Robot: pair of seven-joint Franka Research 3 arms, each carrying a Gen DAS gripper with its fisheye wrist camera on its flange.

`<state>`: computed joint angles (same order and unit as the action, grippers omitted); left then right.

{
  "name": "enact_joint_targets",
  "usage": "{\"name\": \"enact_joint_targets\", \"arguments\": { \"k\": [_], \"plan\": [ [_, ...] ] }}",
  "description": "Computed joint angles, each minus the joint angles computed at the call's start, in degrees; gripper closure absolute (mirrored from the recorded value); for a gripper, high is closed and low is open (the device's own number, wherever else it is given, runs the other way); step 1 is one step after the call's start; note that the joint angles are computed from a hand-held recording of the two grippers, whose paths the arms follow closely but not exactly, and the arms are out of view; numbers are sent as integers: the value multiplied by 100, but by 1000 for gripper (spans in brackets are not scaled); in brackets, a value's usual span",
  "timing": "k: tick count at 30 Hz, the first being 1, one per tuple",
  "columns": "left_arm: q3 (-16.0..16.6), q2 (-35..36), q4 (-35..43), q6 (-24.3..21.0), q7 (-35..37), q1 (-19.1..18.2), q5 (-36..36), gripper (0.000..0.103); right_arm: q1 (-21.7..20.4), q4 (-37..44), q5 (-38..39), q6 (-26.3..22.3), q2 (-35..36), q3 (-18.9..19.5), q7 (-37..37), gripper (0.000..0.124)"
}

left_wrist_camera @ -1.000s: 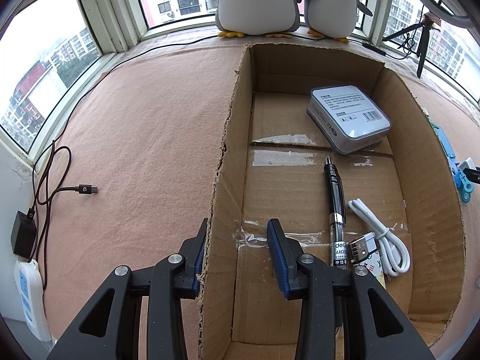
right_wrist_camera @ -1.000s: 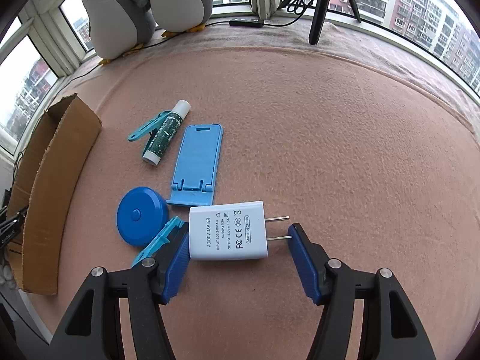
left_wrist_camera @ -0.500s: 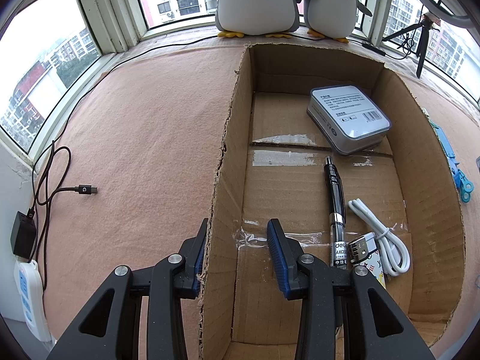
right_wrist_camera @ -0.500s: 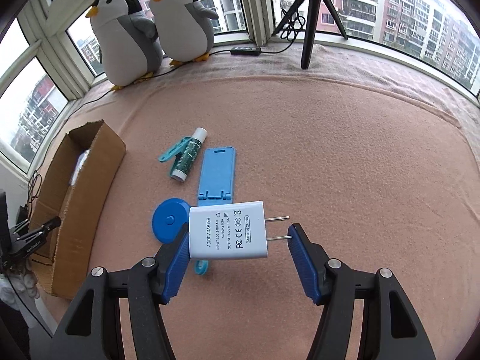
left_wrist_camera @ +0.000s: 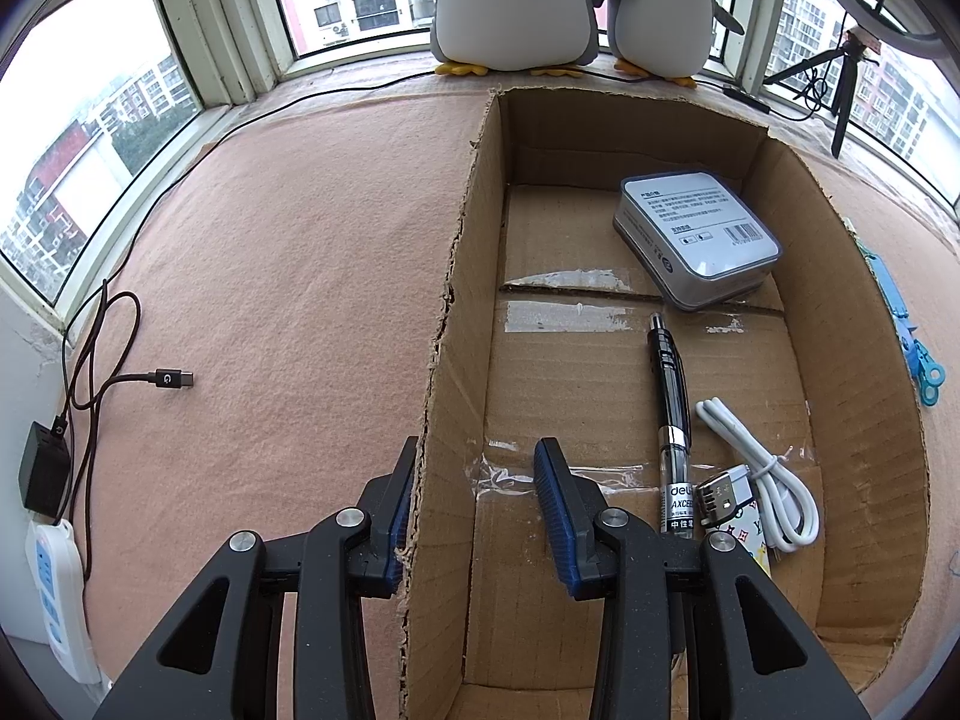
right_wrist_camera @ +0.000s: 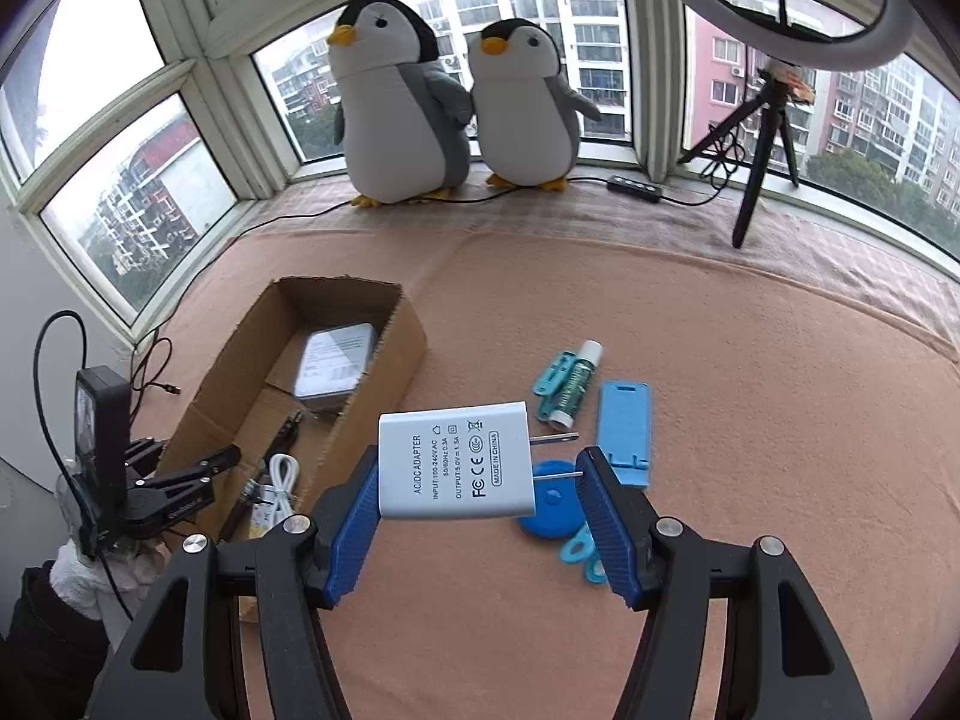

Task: Organize rigid objects
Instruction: 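Carry the adapter into the box and release it beside the cable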

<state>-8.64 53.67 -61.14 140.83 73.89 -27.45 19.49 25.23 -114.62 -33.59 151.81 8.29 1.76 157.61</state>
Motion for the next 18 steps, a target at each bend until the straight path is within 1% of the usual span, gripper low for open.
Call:
{"name": "enact_joint_targets", "arguments": {
  "k": [6,14,18],
  "plan": [
    [-5,30,57,-16,16,-3,-18,64,177,767,267,-112,558,18,-540,64],
    [-14,37,65,-3,45,6,-43,64,540,1922,827,-498,1449,-144,-1466,64],
    [-27,21,31,28,53,21,-65,64,704,2480,1053,-797,1871,-251,-1877,64]
  ]
}}
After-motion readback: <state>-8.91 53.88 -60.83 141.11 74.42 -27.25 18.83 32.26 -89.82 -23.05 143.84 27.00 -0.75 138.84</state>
